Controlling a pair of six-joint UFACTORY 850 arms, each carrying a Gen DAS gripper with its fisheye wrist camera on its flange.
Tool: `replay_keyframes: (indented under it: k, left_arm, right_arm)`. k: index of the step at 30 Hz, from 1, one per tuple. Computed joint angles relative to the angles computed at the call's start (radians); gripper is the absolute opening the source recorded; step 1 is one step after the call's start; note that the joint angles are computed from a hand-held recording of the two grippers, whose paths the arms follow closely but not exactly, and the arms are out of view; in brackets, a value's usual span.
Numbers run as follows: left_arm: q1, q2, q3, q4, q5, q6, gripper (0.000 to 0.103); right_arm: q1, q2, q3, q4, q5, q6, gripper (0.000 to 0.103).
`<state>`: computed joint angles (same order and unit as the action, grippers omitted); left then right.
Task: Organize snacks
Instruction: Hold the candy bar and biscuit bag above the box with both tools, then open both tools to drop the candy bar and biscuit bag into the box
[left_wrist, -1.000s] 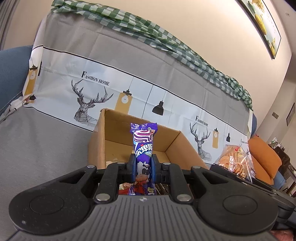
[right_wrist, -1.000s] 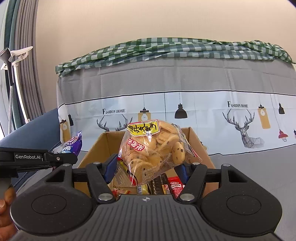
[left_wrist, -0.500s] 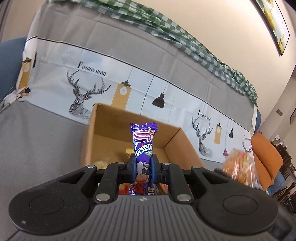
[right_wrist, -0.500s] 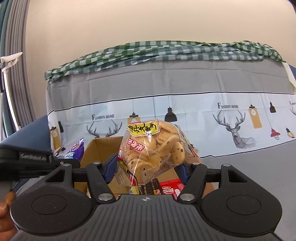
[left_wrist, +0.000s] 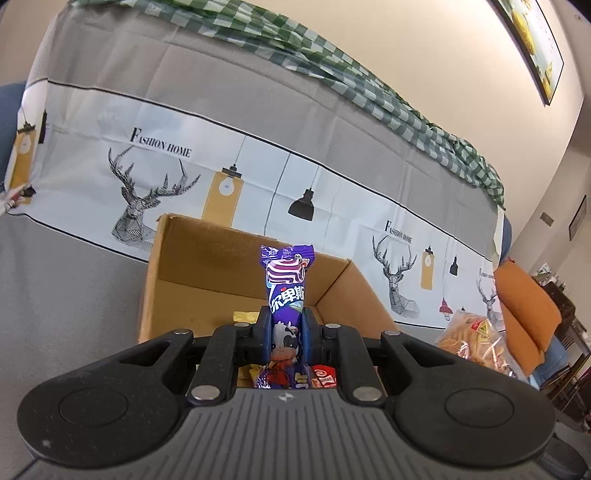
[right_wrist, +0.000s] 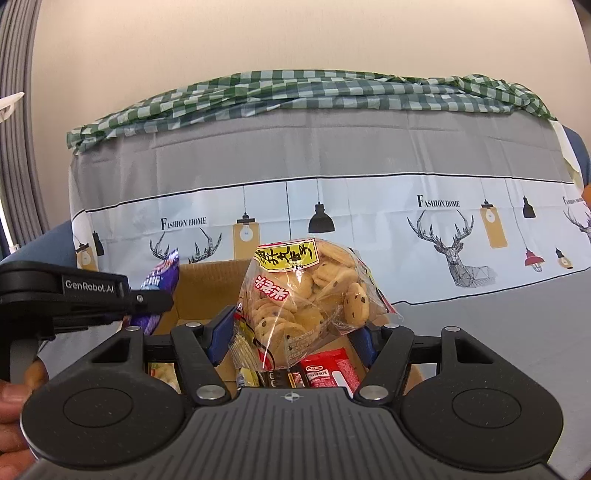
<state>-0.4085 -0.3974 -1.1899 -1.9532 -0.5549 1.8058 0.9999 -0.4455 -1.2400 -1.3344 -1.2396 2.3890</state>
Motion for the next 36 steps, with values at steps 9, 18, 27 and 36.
replay_keyframes:
  k: [9,18,27,36]
  left_arm:
    - [0.001,-0.033,-0.041,0.053,-0.03,-0.093,0.016]
    - [0.001,-0.04,-0.047,0.041,-0.05,-0.097,0.016]
    - [0.011,-0.033,-0.035,0.005,-0.121,-0.045,0.017]
    - [0.029,0.006,0.011,-0.106,-0.166,0.075,0.046]
  right_arm:
    - [-0.019,-0.01,-0.018,0.009,0.016,0.02,0.066]
    - [-0.028,-0.021,-0.031,0.001,0.022,0.022,0.066]
    - [-0.027,-0.018,-0.025,-0.002,0.018,0.029,0.067]
    - [-0.027,-0.015,-0.027,0.012,0.0,0.039,0.083]
